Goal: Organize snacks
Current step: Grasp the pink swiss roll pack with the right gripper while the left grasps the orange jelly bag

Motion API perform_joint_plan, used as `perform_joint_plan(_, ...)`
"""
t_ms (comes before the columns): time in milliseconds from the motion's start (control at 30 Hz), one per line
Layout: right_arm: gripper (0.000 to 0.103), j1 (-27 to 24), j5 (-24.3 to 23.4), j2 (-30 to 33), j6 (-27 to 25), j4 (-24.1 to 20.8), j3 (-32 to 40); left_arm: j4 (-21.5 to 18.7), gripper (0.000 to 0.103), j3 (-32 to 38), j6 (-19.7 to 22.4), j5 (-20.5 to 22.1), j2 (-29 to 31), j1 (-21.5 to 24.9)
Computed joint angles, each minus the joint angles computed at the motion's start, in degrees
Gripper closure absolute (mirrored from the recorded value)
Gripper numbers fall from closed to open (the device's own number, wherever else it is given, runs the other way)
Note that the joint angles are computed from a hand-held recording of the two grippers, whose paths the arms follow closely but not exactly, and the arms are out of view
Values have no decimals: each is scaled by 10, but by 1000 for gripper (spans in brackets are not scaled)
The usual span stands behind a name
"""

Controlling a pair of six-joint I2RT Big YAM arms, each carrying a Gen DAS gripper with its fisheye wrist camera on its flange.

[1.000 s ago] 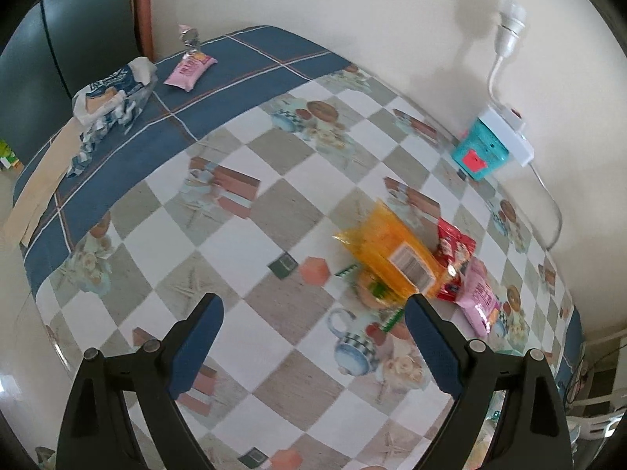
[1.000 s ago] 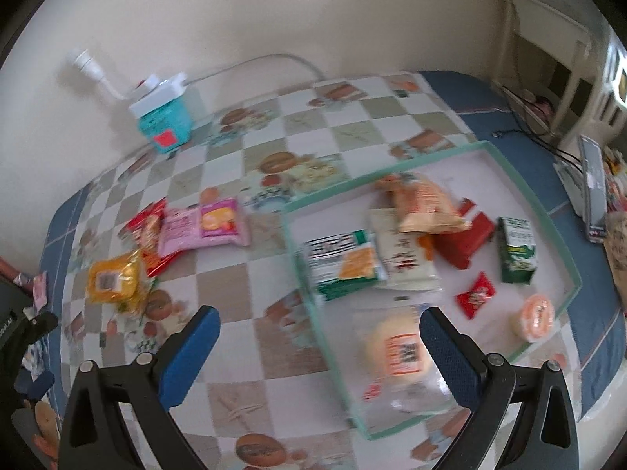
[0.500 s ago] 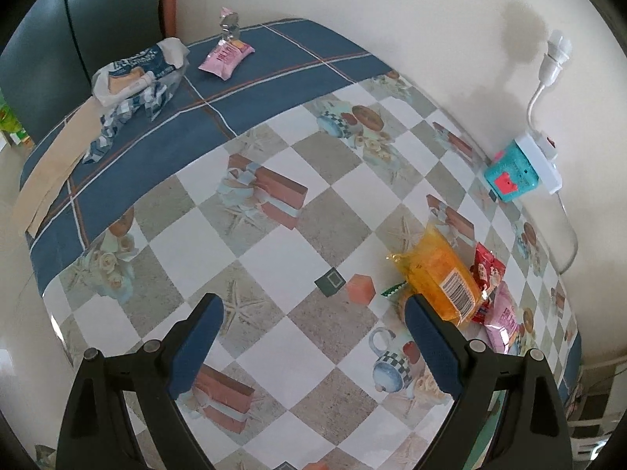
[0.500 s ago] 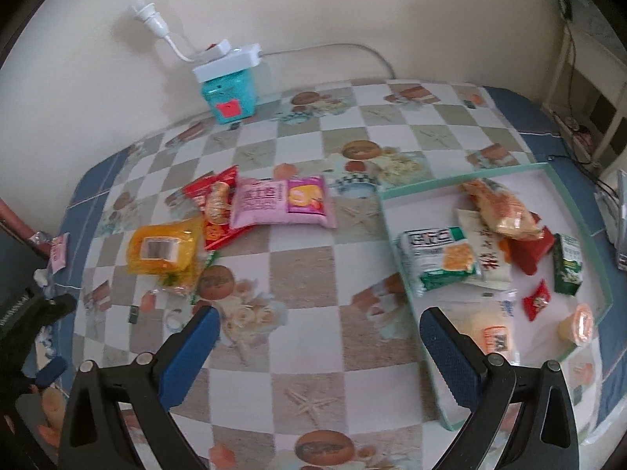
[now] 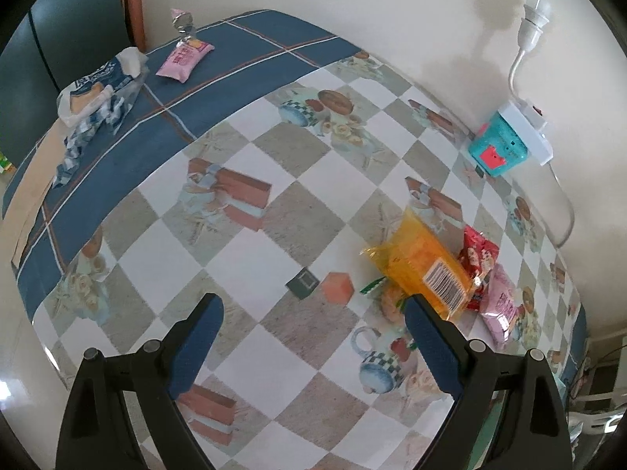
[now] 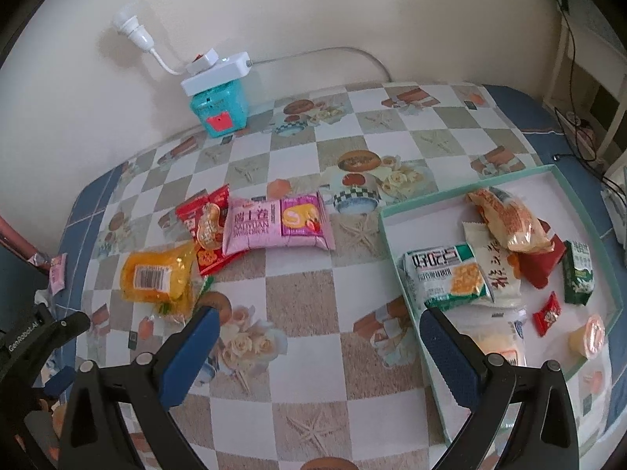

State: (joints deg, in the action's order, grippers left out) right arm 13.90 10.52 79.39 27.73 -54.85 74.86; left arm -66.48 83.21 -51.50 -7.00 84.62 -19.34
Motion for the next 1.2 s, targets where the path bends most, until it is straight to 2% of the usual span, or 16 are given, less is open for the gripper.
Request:
perform_joint_plan(133,0,-4,-6,3,-14,19,4,10,9,21,4,-3,16,-2)
perform_joint_plan(300,0,-10,-19,16,-25,41,12,33,9,36,19,17,44,-10)
perform_joint_plan(433,0,-18,-40,31,-19,62,18,59,9,38,18,53,65,-8)
perform_joint_plan(567,0,-21,-58,57,-22,76,31,80,9,41,15,60,81,-8)
perform_joint_plan(800,0,-28,-81,115,-43,68,81,128,9,43,-4,83,103,-10)
perform_joint_plan(1000,0,-31,-90,169,-72,36,134,137,9,48,-14,89,119,-8)
perform_joint_plan(1200,0,-33,-98,209,-78,22,157,126,9,60,-3,82,131,-13)
